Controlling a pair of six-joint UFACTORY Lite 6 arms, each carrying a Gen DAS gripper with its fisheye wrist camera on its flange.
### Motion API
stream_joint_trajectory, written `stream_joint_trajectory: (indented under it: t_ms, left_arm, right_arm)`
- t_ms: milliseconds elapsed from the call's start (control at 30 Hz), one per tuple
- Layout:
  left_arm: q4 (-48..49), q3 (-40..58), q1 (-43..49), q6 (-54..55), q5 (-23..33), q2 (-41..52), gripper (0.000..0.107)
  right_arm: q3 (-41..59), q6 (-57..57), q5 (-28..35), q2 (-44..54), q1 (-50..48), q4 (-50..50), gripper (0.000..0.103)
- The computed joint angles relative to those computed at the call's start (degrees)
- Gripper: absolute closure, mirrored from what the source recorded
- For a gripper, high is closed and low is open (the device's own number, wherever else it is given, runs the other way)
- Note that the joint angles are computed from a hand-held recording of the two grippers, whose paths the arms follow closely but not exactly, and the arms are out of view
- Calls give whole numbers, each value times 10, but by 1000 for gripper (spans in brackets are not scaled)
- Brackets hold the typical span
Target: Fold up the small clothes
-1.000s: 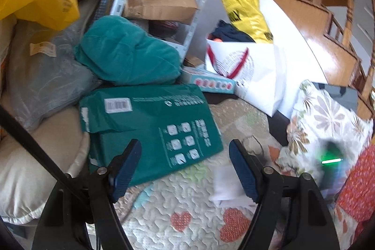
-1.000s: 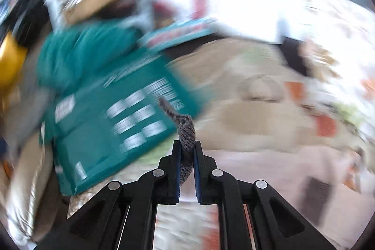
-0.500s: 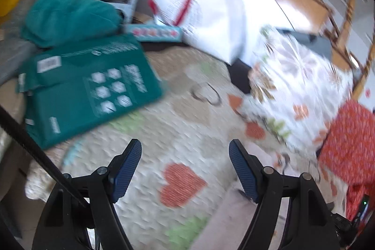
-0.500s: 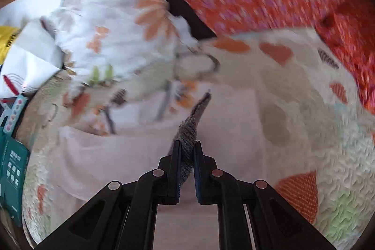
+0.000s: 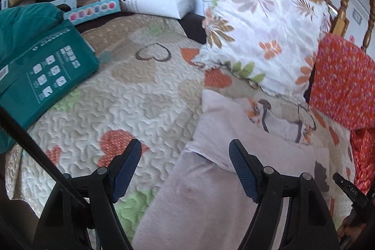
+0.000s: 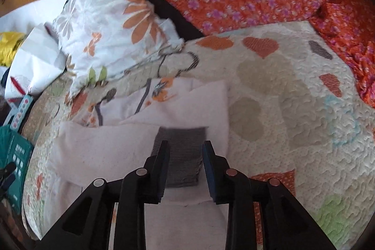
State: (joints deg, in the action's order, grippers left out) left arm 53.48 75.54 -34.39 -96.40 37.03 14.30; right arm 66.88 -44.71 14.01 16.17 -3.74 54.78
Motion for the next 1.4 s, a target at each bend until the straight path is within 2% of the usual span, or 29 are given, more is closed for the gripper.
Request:
stream_joint_trajectory:
  t_ms: [67,200,300,467,600,767,867,1000,1100,1200,1400]
  left_arm:
    - [-25,30,-5,33,-7,33,31]
    - [-85,75,-17,91,-29,89,31]
    - [-135,82,-33,127,-64,118,31]
    - [-92,88,-97,101,-39,158,31]
    - [-60,49,-138,61,-37,150,31]
    - [-33,6,-174,14,-42,145,31]
    - [-5,7,-202,-4,-9,156,31]
    - [6,5,-210,-15,-4,162,23]
    - [17,6,-215,-27,1,167,20]
    - [22,6,-217,-34,1,170,15]
    - [34,-3,-220,-52,-1,168,12]
  right_arm:
    - [-5,47,7,-2,7,-60,72]
    - [-65,37,31,-63,7,-95,72]
    - [-141,20,49,-139,-10,-111,62]
    - [-268,-14,70,-262,-60,-119,55]
    - [-328,-79,101,-320,-123,-67,53]
    - [-347,-123,105,-318,-164,-26,53]
    - [-353,-127,96,-305,-163,-24,53]
    - [-361,-128,81,-285,-147,-24,53]
    - [-374,-123,42,-281,-119,-31,53]
    - [-379,-128,31,-284,-109,-26,47]
    - [-385,-129,5,-280,-86,-20,36]
